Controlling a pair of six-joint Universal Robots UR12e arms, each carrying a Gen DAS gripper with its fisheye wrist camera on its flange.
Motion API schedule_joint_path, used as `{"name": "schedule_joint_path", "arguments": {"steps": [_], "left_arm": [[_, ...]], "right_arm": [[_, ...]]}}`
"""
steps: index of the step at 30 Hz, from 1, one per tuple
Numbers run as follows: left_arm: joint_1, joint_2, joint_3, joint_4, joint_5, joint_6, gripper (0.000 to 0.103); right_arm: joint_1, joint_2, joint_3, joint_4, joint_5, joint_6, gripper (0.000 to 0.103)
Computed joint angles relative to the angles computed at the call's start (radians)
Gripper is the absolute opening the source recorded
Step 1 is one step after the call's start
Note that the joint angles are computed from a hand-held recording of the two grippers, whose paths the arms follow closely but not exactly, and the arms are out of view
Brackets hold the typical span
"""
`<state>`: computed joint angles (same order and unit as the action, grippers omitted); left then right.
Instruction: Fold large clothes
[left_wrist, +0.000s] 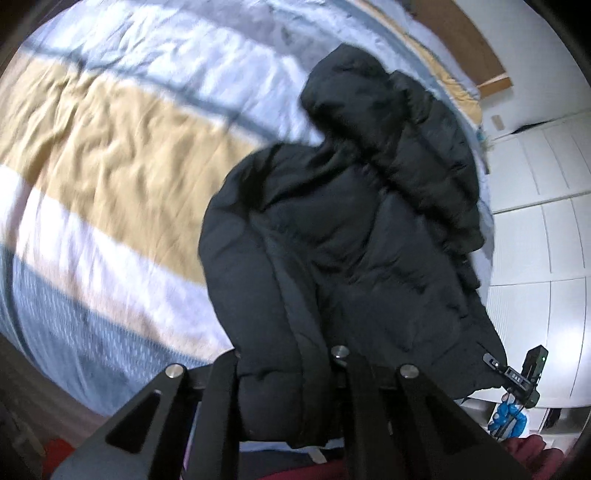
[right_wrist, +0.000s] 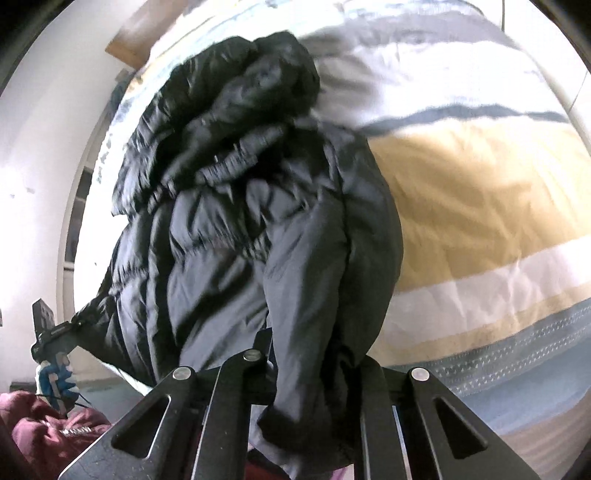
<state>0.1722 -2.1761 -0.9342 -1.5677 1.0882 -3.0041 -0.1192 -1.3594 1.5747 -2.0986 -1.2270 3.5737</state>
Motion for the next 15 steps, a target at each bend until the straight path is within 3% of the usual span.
{"name": "schedule_joint_path", "arguments": {"steps": [4, 15], "left_arm": [[-0.01, -0.044, 0.095, -0.009, -0.021, 0.024, 0.01], [-0.021, -0.153, 0.313, 0.036, -0.093, -0.077, 0.01]], "right_arm": [[-0.002, 0.011, -0.03, -0.051, -0.023, 0.036, 0.011], [-0.014, 0.032, -0.084, -0.175, -0.049, 0.121, 0.011]]}}
